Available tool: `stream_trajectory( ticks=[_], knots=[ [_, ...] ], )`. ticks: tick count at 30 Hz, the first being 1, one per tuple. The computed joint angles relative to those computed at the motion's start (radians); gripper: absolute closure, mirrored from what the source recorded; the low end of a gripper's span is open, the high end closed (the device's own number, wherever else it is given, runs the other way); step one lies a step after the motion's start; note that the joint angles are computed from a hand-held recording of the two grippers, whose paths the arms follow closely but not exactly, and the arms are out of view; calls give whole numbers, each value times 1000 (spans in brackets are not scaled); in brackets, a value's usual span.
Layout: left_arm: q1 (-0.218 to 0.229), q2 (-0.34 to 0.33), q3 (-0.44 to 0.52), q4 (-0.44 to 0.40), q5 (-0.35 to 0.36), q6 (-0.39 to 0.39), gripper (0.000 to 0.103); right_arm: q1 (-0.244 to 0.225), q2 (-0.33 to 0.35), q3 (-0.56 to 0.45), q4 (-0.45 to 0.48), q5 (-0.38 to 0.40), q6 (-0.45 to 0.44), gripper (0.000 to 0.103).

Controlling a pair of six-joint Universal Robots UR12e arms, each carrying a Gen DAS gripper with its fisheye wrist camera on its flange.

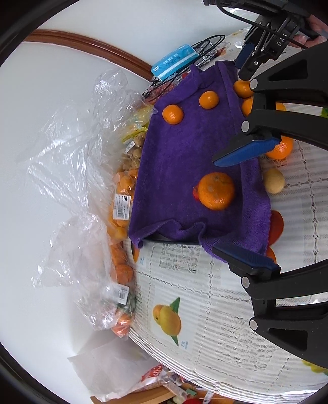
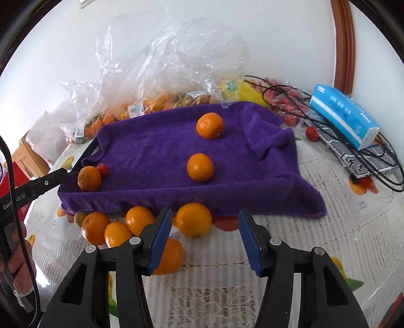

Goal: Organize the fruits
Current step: 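Close the right tool on a large orange in front of the towel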

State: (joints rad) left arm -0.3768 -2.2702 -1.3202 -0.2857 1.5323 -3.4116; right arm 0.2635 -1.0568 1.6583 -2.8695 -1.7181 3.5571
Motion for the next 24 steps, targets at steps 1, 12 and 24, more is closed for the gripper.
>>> stream_trajectory(
  ticks=[1, 12, 24],
  knots=[
    [3, 2, -3, 3, -6, -7, 42, -2, 2, -7, 12, 16, 1, 53],
    [21, 11, -19, 19, -37, -48, 42, -20, 33, -84, 188, 104, 42, 68],
    [31, 19, -36, 44, -66, -79, 42, 10, -37, 13, 117, -44, -13, 68]
  ],
)
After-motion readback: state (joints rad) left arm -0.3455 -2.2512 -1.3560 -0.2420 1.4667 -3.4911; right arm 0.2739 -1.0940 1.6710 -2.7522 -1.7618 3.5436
